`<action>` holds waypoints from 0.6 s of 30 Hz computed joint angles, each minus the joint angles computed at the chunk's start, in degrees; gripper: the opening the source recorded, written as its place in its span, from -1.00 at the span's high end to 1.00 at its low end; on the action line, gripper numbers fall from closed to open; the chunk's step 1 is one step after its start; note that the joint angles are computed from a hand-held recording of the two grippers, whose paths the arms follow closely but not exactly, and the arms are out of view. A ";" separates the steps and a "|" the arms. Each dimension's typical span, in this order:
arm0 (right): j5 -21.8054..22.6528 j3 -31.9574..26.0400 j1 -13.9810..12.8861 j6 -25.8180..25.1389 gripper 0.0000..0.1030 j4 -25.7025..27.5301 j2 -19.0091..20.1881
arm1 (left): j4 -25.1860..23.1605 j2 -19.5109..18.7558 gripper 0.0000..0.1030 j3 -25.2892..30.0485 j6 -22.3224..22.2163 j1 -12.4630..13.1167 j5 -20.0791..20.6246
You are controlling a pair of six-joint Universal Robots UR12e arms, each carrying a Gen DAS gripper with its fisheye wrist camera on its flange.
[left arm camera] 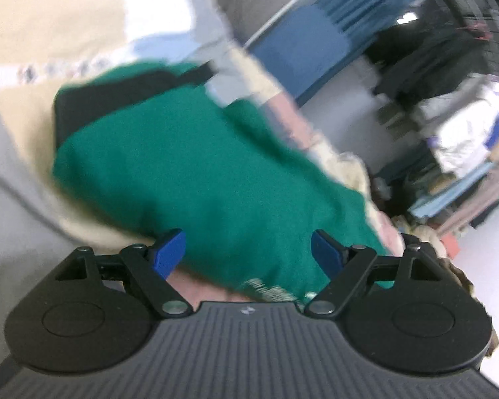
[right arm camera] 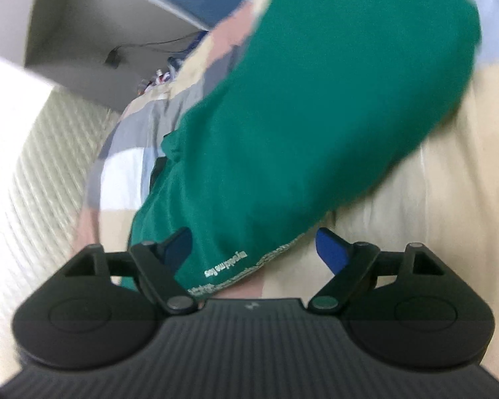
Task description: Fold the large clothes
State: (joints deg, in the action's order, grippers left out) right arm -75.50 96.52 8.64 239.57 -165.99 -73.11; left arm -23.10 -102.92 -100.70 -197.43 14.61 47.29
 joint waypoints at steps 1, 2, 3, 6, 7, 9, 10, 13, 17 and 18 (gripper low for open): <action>-0.06 0.13 -0.12 2.13 -0.63 -0.68 0.37 | -1.20 -0.36 -0.67 0.27 -0.99 0.06 0.14; -0.43 0.08 -0.18 3.01 -0.61 -1.44 0.87 | -2.20 -0.81 -0.69 0.53 -2.22 0.23 -0.47; -1.07 -0.04 -0.24 2.91 -0.59 -2.08 1.38 | -3.57 -1.29 -0.69 0.82 -4.14 0.50 -1.43; -1.69 0.13 -0.78 5.66 -0.59 -5.51 2.66 | -3.78 -3.01 -0.70 0.90 -12.35 1.59 -5.95; -1.04 0.04 -1.01 7.35 -0.59 -6.83 3.15 | -3.07 -3.44 -0.70 0.82 -14.05 1.75 -6.44; -1.10 -0.28 -1.11 8.91 -0.60 -8.33 3.70 | -2.10 -4.18 -0.71 0.90 -16.63 1.89 -6.23; -1.15 -0.47 -1.12 9.69 -0.60 -8.97 3.90 | -1.16 -4.67 -0.72 0.83 -19.01 2.09 -6.98; -2.19 0.07 -1.06 12.56 -0.60 -11.67 3.77 | 3.32 -6.17 -0.73 0.71 -24.40 2.25 -9.57; -4.63 1.50 -1.16 18.09 -0.59 -15.24 3.38 | 7.53 -7.60 -0.74 0.84 -28.80 1.92 -10.32; -4.98 1.60 -1.17 18.91 -0.59 -15.40 3.38 | 8.00 -7.95 -0.74 0.94 -29.79 1.89 -10.32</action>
State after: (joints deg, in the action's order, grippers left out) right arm -80.48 98.13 7.47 258.49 -181.39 -69.72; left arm -15.09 -110.87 -99.76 -227.22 16.51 36.97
